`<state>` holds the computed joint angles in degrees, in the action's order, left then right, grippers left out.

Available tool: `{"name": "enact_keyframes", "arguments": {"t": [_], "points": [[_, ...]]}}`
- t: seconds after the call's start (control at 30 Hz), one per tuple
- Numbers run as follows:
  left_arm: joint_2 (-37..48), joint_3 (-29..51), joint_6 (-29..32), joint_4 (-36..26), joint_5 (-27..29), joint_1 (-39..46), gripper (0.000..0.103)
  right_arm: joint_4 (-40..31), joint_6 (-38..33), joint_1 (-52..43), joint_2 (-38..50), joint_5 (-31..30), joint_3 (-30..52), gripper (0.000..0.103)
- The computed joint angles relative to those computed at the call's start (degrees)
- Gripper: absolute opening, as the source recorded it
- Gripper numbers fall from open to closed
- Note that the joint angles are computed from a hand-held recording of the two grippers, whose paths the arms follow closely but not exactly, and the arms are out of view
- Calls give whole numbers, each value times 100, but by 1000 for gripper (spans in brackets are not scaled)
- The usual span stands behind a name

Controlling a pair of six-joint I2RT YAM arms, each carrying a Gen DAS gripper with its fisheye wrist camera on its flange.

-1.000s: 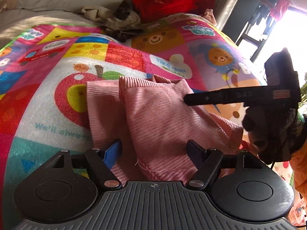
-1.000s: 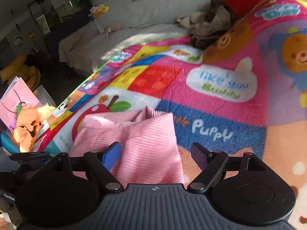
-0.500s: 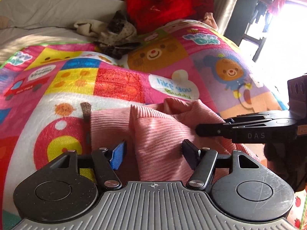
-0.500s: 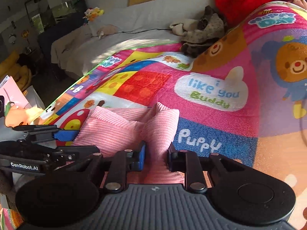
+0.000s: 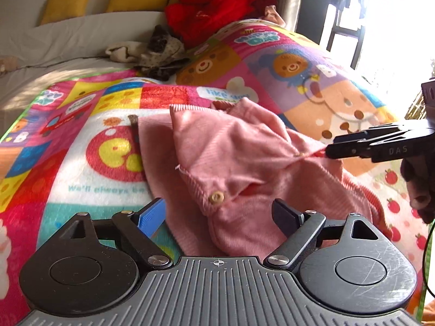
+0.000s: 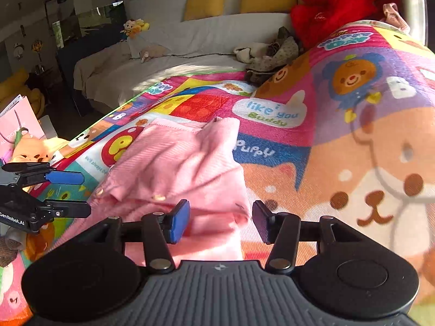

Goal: Fold clothes

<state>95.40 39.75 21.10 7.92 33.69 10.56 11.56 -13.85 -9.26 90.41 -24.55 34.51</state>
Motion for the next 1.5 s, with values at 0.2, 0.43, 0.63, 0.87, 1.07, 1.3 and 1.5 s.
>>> {"name": "enact_keyframes", "arguments": {"t": [0.2,0.43,0.63,0.87,1.07,1.3,1.5], "points": [[-139,-405,331,73,-227,131,91,-342,-1042,-531,-1214,-302,-1061,61],[-476,-557,388,48,-290,141,92,-491,-1565,-37,-1675,132,-1748,63],[-751,-516,359,64,-279,63,94,-1520,-1487,-414,-2583,-638,-1315,63],[-605,-217,139,23,-176,-90,94,-775,-1083,734,-1467,-210,-1297,63],[-102,609,-638,153,26,-433,94,-463,-1279,1398,-1002,201,-1249,67],[903,1418,-839,208,-725,-1240,92,-1375,-1719,853,-1621,-295,-917,67],[1271,1613,-752,85,-752,-1195,91,-1397,-1309,441,-1729,-721,-653,67]]}}
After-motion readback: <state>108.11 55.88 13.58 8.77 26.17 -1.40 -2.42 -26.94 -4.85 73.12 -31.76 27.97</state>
